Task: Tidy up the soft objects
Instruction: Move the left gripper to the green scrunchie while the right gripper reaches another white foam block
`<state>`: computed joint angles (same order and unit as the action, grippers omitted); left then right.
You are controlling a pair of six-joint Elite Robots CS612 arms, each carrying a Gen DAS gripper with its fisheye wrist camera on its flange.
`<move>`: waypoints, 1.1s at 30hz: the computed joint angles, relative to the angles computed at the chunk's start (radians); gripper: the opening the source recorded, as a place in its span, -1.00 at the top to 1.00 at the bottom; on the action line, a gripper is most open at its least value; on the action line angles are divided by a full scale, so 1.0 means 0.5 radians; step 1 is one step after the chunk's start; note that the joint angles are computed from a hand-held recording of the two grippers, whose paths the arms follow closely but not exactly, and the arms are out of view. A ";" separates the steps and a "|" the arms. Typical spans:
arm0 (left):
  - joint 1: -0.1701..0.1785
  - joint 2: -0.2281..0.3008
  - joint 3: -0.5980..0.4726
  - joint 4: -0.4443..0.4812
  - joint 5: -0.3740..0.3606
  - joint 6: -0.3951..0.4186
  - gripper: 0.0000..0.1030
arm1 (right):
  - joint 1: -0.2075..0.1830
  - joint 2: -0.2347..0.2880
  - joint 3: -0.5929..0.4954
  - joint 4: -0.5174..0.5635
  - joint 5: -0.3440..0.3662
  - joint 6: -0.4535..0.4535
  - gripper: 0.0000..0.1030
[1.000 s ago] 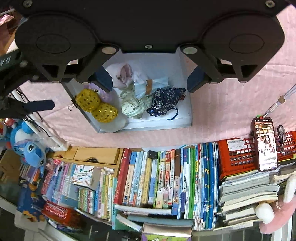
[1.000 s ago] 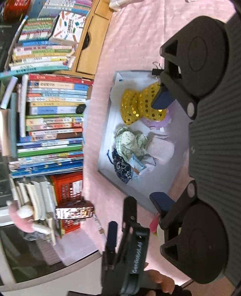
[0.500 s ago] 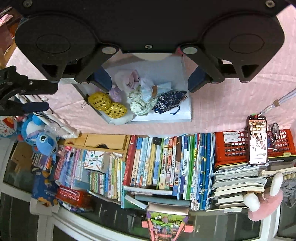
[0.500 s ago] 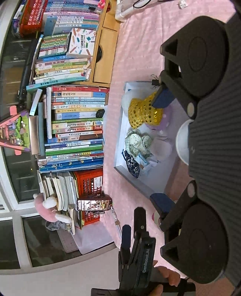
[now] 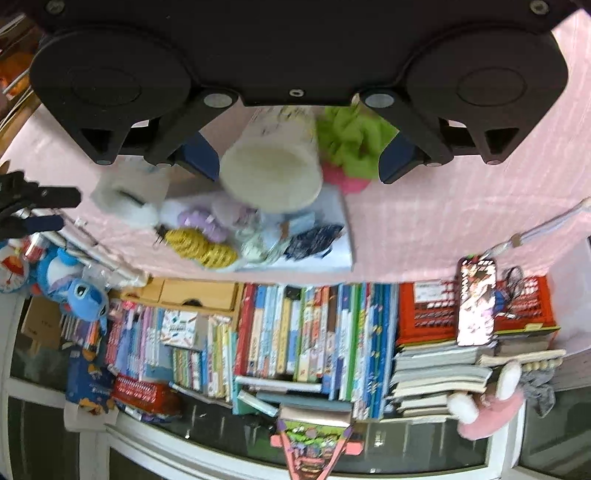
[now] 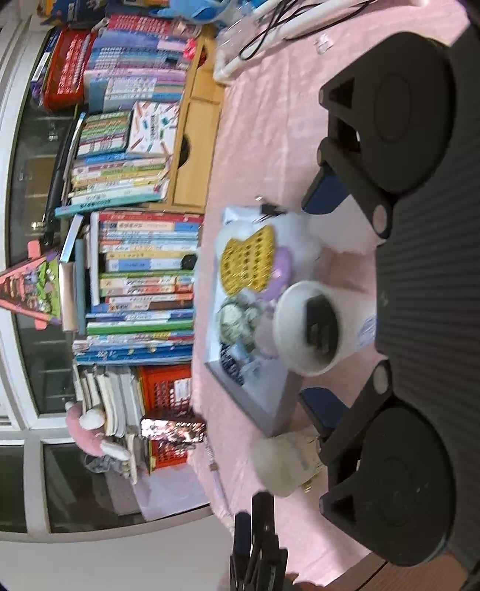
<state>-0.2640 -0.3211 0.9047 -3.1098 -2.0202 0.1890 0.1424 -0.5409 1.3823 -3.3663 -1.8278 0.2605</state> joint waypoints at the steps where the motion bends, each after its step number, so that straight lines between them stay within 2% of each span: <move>1: 0.001 0.001 0.013 -0.008 0.028 0.002 -0.80 | 0.001 0.000 0.014 0.002 -0.017 0.004 -1.00; 6: -0.004 0.015 0.068 -0.063 0.196 0.013 -0.80 | 0.008 0.015 0.049 0.015 -0.104 0.041 -1.00; 10: -0.009 0.043 0.047 -0.005 0.270 0.027 -0.80 | 0.033 0.058 0.023 0.066 -0.291 0.023 -1.00; 12: -0.013 0.066 0.021 0.011 0.307 -0.021 -0.75 | 0.047 0.092 -0.009 0.101 -0.385 0.025 -1.00; 15: -0.023 0.099 -0.008 -0.031 0.375 -0.063 -0.70 | 0.055 0.135 -0.047 0.126 -0.452 0.063 -1.00; 19: -0.045 0.127 -0.026 -0.097 0.473 -0.025 -0.60 | 0.066 0.183 -0.092 0.099 -0.533 0.067 -1.00; 22: -0.053 0.143 -0.057 -0.058 0.477 0.027 -0.47 | 0.069 0.206 -0.130 0.140 -0.582 0.023 -1.00; 29: -0.049 0.176 -0.121 -0.003 0.455 0.003 -0.10 | 0.040 0.215 -0.144 0.104 -0.522 0.059 -0.96; 31: -0.049 0.182 -0.134 0.000 0.452 0.001 0.04 | 0.030 0.213 -0.142 0.094 -0.499 0.080 -0.94; 33: -0.049 0.184 -0.143 0.013 0.463 0.002 0.38 | 0.022 0.213 -0.141 0.082 -0.481 0.086 -0.92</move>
